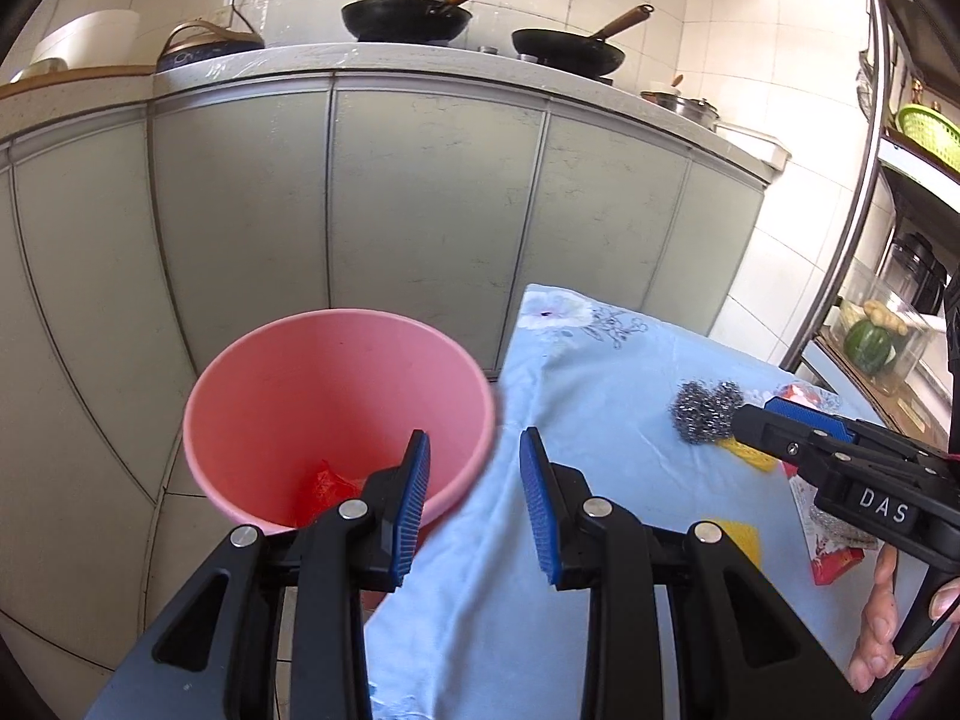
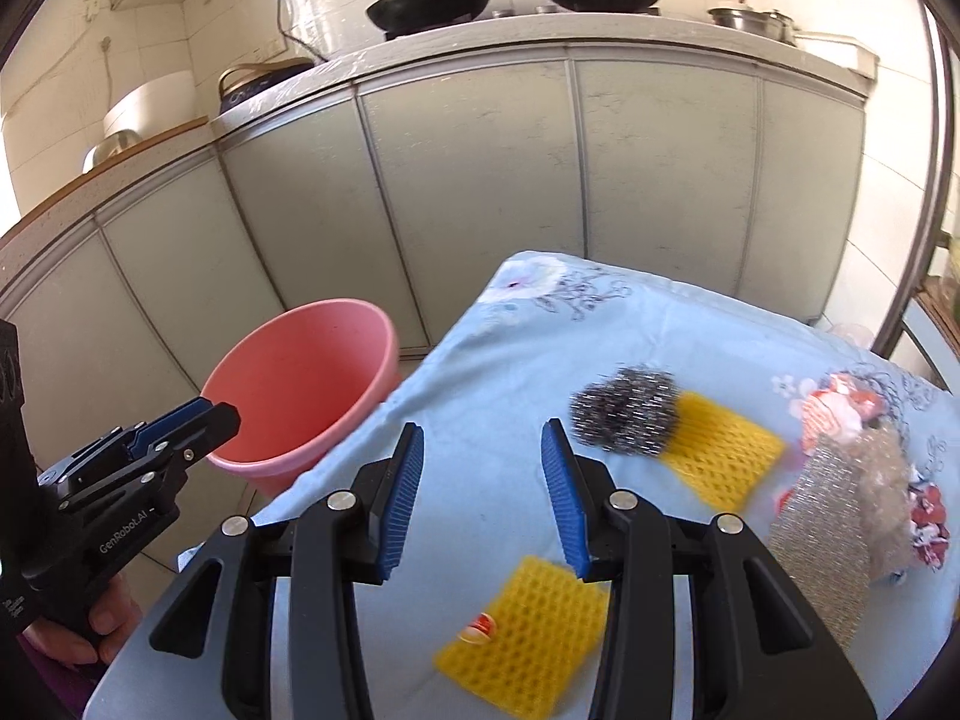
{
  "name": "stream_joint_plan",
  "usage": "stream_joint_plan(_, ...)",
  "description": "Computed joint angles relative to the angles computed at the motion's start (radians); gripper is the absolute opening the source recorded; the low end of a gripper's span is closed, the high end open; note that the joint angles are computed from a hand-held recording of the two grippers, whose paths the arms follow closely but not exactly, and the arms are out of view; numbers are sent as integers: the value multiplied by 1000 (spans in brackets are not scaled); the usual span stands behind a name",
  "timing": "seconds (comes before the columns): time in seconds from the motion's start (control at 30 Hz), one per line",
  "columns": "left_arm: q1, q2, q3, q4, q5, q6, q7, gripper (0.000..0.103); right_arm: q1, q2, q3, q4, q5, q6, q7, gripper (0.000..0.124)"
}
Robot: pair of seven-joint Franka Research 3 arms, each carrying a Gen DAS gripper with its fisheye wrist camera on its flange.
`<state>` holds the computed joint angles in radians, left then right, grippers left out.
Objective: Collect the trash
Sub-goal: 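Move both open tools back over the remaining trash on the table, then lower the left tool onto the steel wool ball while the right tool approaches the crumpled red wrappers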
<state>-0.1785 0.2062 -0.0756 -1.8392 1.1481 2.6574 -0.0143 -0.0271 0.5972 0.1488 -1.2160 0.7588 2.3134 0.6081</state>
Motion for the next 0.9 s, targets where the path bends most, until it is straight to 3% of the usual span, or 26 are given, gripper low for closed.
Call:
stream_joint_plan(0.5,-67,124,1,156,-106,26,188,35,-89,16,-25,5,29,67,48,42)
stream_joint_plan(0.9,-121,325,9,422,-313,65,491,35,-148,97,-41,91,-12,94,140,42)
